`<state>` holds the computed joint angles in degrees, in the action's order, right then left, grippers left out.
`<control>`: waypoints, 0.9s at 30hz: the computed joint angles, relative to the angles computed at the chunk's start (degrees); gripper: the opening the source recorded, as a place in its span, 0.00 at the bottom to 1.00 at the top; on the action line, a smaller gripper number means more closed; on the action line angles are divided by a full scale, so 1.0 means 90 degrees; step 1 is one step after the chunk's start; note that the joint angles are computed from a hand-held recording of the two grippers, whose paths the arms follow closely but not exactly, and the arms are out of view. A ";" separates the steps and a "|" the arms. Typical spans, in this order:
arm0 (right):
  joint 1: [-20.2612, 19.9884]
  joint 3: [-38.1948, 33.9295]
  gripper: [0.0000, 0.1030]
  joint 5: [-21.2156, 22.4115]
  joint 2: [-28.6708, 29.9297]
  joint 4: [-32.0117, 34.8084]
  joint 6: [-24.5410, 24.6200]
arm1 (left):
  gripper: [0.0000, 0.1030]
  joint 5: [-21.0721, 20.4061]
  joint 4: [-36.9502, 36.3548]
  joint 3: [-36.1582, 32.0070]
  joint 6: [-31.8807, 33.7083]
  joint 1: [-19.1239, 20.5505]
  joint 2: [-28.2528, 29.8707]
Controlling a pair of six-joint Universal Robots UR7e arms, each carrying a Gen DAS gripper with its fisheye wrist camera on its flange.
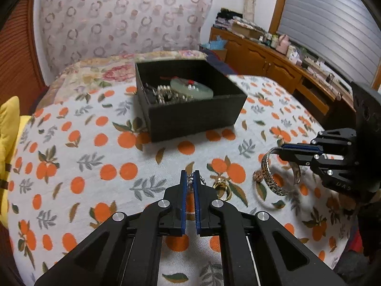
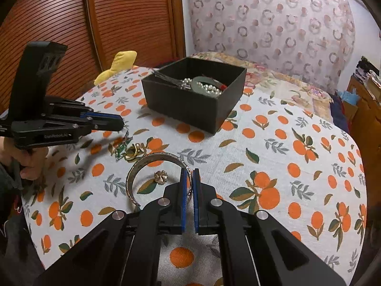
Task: Organize jewelry
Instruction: 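Grasp the green-pendant chain with the left tool while the right tool grasps the silver bangle, then carry the chain and the silver bangle over the black box with both tools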
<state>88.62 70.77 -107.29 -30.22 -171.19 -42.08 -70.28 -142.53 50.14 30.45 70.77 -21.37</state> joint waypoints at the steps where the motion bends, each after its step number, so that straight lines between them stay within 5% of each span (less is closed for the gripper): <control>1: 0.0010 0.0012 0.05 0.0022 -0.0016 -0.0028 0.0002 | 0.04 -0.0035 -0.0081 0.0064 -0.0002 -0.0010 -0.0051; 27: 0.0122 -0.0453 0.05 0.0250 0.0161 -0.0125 -0.0048 | 0.04 -0.0290 -0.0844 -0.0002 0.0140 -0.0264 -0.0220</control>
